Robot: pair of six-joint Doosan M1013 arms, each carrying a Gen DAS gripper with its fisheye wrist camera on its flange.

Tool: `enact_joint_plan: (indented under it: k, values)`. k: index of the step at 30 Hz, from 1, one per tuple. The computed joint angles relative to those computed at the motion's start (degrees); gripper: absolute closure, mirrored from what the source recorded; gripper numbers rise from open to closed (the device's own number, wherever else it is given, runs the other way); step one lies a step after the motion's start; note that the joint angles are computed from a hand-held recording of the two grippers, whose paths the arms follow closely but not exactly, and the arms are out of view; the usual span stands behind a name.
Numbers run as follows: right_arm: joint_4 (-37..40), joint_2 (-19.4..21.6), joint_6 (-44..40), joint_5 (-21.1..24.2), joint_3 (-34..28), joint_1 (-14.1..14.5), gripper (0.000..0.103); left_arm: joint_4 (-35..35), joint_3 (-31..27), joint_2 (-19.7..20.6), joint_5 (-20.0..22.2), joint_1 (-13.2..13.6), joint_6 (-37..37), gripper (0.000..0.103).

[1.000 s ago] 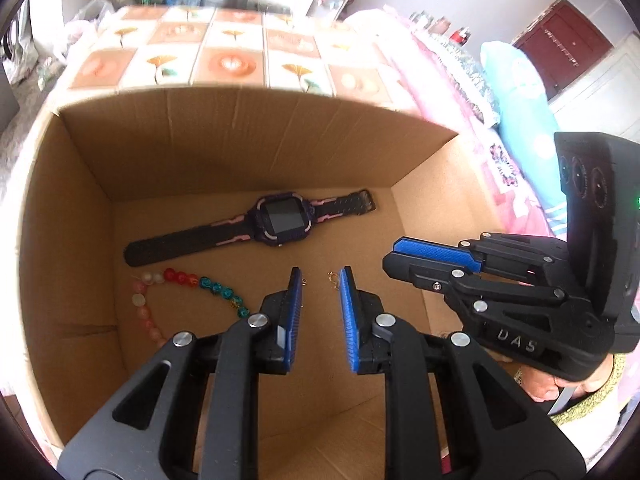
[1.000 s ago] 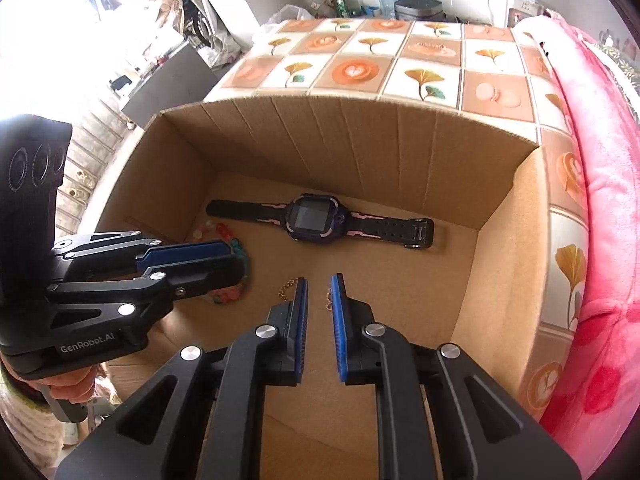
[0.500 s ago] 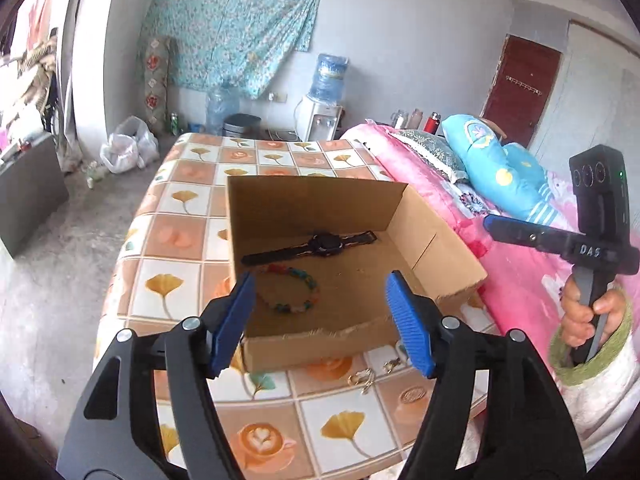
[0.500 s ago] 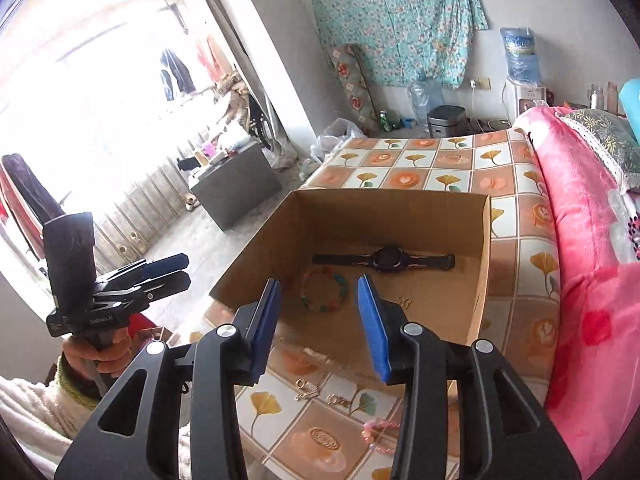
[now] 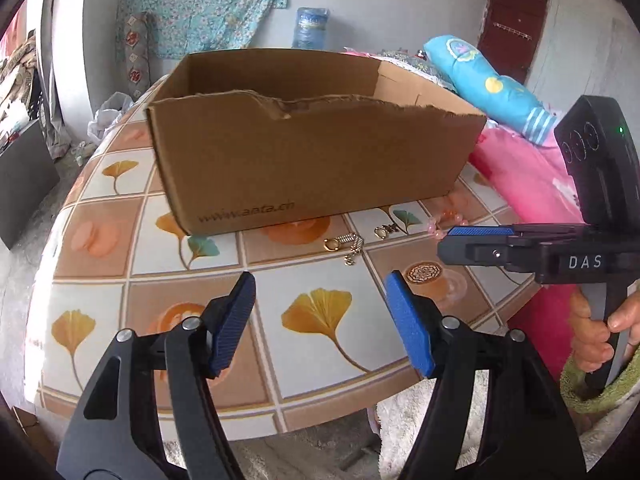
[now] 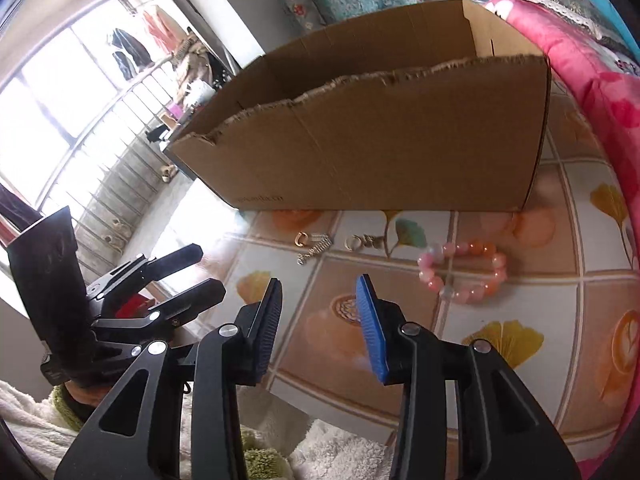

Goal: Organize jewelry

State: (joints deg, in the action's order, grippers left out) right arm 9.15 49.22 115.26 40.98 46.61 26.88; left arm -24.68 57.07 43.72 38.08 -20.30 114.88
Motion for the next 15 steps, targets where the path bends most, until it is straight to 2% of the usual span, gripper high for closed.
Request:
enact_joint_plan:
  k: [1,3,9,15]
  values:
    - [0.69,0.31,-0.27,0.52,-0.30,-0.12,0.066,0.26,-0.46,0.46,-0.13,-0.31,0.92,0.046]
    - [0.65,0.63,0.18,1.09,-0.61,-0.25,0.066,0.65,-0.95,1.13,-0.77,-0.83,2.54,0.055]
    - [0.23,0.57,0.82,1.11,-0.28,-0.42,0.066,1.85,-4.59,3.73,3.13,-1.60,3.62,0.075]
    - [1.25,0.31,0.99,0.65,0.70,-0.64,0.066,4.31,-6.40,4.87,3.33,-1.93,2.13,0.086]
